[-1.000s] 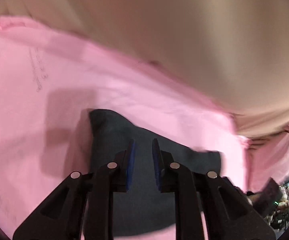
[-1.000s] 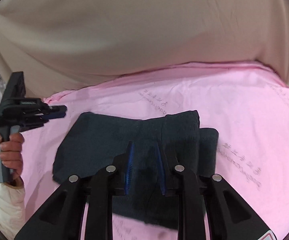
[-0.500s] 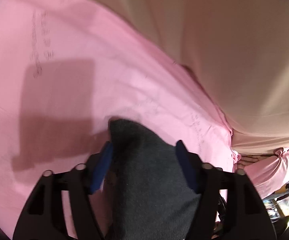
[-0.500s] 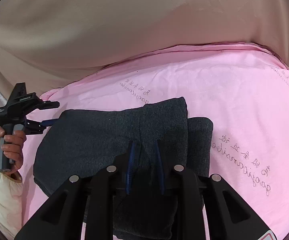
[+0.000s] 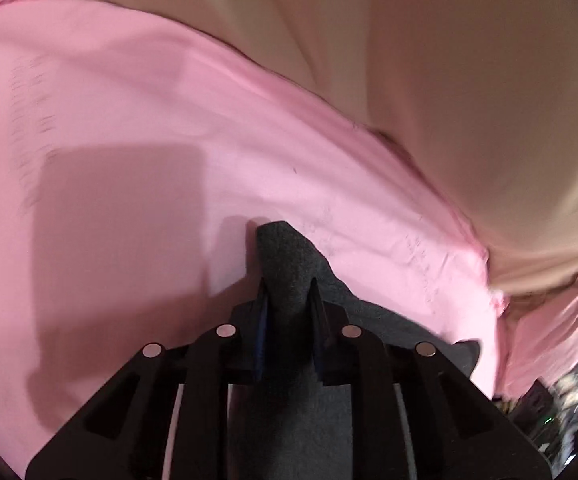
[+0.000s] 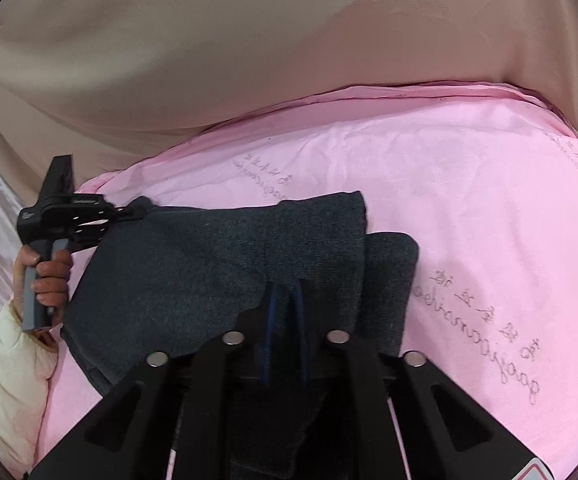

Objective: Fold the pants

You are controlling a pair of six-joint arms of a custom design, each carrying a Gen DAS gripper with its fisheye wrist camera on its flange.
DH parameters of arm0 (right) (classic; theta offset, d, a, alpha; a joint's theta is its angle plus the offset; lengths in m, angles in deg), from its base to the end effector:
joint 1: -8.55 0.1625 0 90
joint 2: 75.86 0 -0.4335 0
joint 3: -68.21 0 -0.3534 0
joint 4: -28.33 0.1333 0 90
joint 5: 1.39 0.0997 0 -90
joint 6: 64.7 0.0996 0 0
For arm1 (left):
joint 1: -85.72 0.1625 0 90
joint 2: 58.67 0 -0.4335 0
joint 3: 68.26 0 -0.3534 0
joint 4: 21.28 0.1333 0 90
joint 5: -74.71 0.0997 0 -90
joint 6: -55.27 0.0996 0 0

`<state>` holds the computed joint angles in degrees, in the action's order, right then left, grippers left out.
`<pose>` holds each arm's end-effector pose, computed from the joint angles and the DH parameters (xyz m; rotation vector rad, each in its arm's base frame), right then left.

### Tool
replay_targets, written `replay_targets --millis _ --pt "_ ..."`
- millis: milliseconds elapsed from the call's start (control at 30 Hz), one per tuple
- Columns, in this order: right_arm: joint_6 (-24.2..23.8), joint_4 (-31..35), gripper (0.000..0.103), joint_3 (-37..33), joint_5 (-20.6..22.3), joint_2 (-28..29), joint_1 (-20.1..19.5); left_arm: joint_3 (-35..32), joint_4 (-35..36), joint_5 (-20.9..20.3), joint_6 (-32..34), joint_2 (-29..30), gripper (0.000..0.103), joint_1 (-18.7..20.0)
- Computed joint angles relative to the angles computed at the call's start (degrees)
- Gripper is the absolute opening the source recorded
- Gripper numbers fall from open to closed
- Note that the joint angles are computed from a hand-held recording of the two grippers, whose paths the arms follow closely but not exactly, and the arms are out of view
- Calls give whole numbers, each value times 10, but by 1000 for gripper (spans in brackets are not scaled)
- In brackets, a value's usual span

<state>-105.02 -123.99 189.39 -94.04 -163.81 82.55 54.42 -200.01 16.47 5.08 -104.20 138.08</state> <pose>0.0006 -0.4648 0.3636 0.5731 -2.7393 0.6096 -0.1564 -0.5069 0.0644 -0.3839 2.7568 -0.7522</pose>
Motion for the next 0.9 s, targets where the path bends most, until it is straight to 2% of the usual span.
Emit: replay_targets --millis 33,100,133,200,233,267,300,333,400,433,467,500,533,567,600,633,667,700,733,800,833,867,900 --pt "2 -12 5 3 -5 -4 6 10 3 24 -9 -11 18 -18" --pt "-6 -35 7 9 -8 -11 19 27 37 103 -20 -33 19 -79" --pt "-5 -45 9 10 -11 -9 24 26 57 121 -31 -36 30 -97" --pt "1 -86 17 10 -41 10 37 27 105 109 -49 -46 47 -120" --pt "8 -110 35 9 -67 24 42 31 124 103 -59 -48 51 -129" --pt "17 -111 46 4 -82 35 43 39 148 92 -76 -49 54 -138" --pt "27 -87 46 -4 -78 38 37 41 159 79 -91 -41 61 -142" --pt "35 -56 46 -13 -63 39 28 48 162 64 -103 -40 63 -142" --pt "42 -37 46 -20 -48 43 19 74 158 33 -134 -37 63 -137" --pt "43 -29 45 -24 -42 46 17 87 135 26 -147 -29 62 -135" --pt "48 -10 32 -30 -31 45 13 97 118 43 -152 -25 60 -144" --pt "59 7 29 -38 -28 45 14 101 124 49 -153 -23 45 -148" --pt "56 1 17 -37 -33 38 21 101 117 35 -151 -26 12 -145" --pt "51 1 7 -35 -26 28 24 107 85 -4 -153 -31 10 -137" --pt "47 2 5 -32 -12 9 25 113 77 -18 -179 -38 10 -139" --pt "41 -6 4 -26 -4 1 23 110 91 -14 -186 -41 11 -148" --pt "34 -20 4 -23 -18 3 24 105 122 -7 -197 -42 11 -152" --pt "26 -29 7 -24 -56 21 26 102 129 -13 -203 -35 13 -146" --pt "20 -13 16 -28 -74 34 20 105 115 -14 -207 -26 16 -141" --pt "32 -9 24 -17 -53 13 7 123 89 -11 -219 -30 19 -146" --pt "37 2 36 -13 -62 -3 8 129 93 -8 -232 -36 24 -154" --pt "39 3 54 -4 -68 -22 6 131 104 -6 -239 -43 31 -160" --pt "37 9 61 2 -61 -38 -2 136 107 -10 -241 -44 46 -167"
